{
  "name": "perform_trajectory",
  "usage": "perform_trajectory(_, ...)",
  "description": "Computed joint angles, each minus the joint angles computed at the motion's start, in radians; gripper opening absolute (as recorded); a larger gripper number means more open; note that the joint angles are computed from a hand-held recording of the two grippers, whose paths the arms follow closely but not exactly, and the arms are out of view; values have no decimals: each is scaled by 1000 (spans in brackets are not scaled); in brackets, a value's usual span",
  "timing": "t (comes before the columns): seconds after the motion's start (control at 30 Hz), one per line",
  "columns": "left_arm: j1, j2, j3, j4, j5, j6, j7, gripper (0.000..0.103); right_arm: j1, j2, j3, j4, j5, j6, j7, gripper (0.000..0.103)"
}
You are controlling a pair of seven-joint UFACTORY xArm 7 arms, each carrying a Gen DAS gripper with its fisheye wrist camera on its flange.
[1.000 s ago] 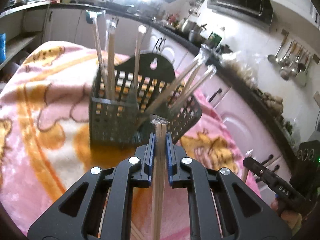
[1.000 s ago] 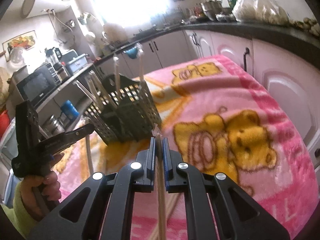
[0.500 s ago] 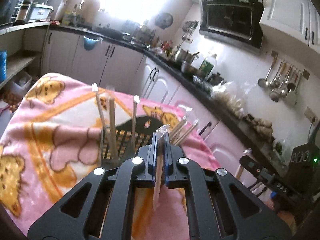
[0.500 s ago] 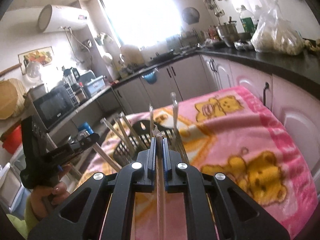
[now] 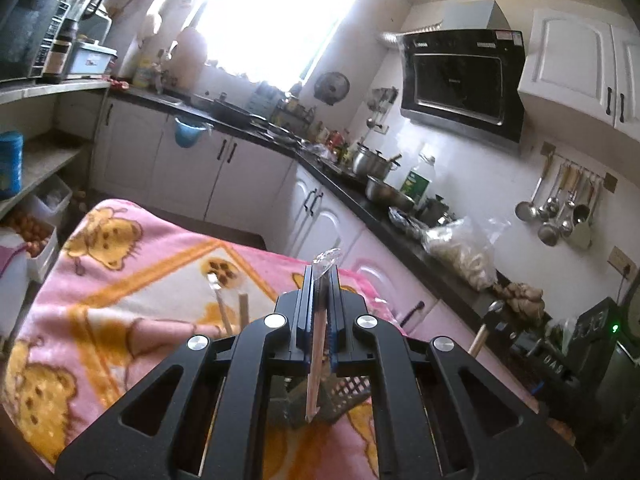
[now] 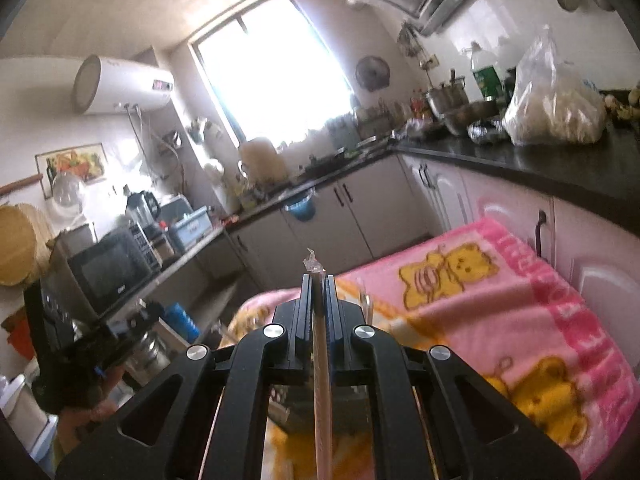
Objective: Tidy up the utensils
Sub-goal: 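Lift both held chopsticks and lower them into the green caddy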
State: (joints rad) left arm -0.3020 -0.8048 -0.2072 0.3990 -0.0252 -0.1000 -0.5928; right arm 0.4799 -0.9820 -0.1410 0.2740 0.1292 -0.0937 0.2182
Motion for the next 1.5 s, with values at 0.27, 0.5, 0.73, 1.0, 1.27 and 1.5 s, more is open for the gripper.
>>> perform_trajectory(0.27, 59, -12, -4, -12, -3, -11, -12, 1, -34, 148, 25, 79, -31, -119, 17, 6)
perform_trajectory(0.5, 97, 3, -5, -12, 0, -15, -17, 1, -68, 259, 41, 128, -68, -219, 67, 6)
perform_trajectory(0.73, 136, 25, -24, -16, 5, -32, -17, 1, -195, 320, 142, 134, -87, -298, 114, 6)
perform_trajectory(1.0, 156, 75, -44, -12, 6, -53, -22, 1, -295, 393, 225, 134, -90, -387, 130, 6)
perform_trajectory(1.27, 212, 101, -101, -11, 17, -65, -28, 1, -374, 435, 330, 127, -49, -443, 70, 6)
perform_trajectory(1.5, 247, 123, -143, -11, 25, -66, -34, 1, -387, 472, 373, 123, -10, -464, 8, 6)
